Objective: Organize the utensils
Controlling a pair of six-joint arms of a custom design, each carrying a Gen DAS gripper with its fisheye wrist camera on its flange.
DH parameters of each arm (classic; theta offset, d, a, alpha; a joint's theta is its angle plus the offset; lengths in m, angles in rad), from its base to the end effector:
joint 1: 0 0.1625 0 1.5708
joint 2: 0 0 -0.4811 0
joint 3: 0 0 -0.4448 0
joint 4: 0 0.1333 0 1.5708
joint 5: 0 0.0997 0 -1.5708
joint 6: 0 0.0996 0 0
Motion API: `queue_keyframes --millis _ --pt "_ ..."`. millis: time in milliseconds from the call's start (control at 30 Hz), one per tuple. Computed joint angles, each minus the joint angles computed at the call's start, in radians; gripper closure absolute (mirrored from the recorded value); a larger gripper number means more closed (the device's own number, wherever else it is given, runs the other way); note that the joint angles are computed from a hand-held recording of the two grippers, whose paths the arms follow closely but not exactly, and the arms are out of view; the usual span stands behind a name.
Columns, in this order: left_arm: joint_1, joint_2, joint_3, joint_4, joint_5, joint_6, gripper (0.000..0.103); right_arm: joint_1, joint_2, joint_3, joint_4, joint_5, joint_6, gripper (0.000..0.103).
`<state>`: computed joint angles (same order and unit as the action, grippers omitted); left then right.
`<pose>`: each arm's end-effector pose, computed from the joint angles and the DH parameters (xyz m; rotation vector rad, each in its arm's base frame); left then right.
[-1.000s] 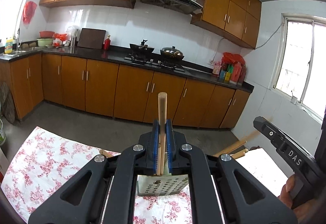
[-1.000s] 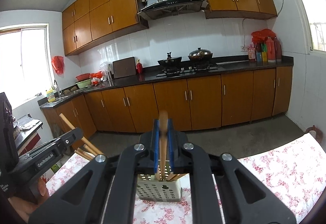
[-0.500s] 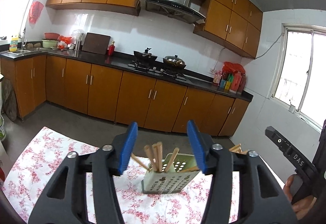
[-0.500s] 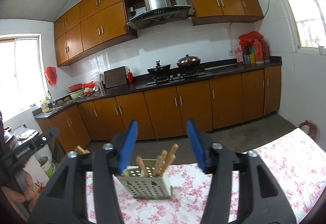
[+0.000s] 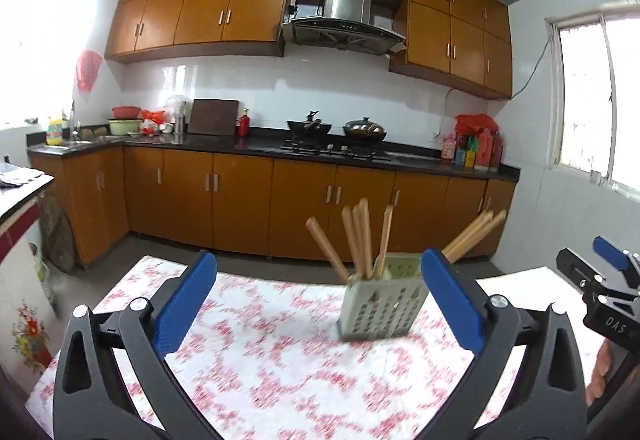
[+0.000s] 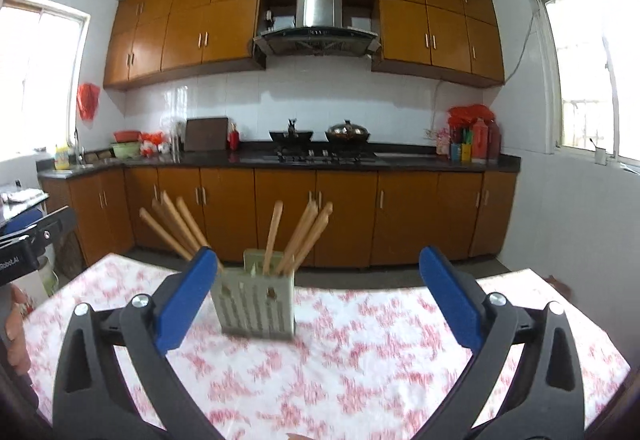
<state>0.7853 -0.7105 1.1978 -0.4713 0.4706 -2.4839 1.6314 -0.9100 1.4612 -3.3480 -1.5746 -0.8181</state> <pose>-0.4096 -0.7236 0.1676 0.3292 1.8234 -1.6201 0.1812 -0.7921 0.3696 0.9624 -2.0549 1.4814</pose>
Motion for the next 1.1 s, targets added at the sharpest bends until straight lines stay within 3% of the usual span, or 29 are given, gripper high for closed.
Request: queue_keyframes --millis 167,300,700,1100 --pt "-0.009 -0.021 0.13 -0.183 -0.058 0.107 0.002 -0.028 -0.032 0.098 -0.034 0.013 0.025 0.004" --pt "-0.016 -0.025 0.199 -0.286 -0.089 0.171 0.002 -0.05 -0.048 0.157 -0.049 0.029 -0.001 0.004" --pt "-0.016 -0.016 0.246 -0.211 -0.135 0.052 0.002 -0.083 -0.062 0.229 -0.052 0.028 -0.042 0.004" --pt "-0.029 -0.014 0.287 -0.292 -0.143 0.112 0.002 -0.088 -0.056 0.242 -0.076 0.02 -0.052 0.004"
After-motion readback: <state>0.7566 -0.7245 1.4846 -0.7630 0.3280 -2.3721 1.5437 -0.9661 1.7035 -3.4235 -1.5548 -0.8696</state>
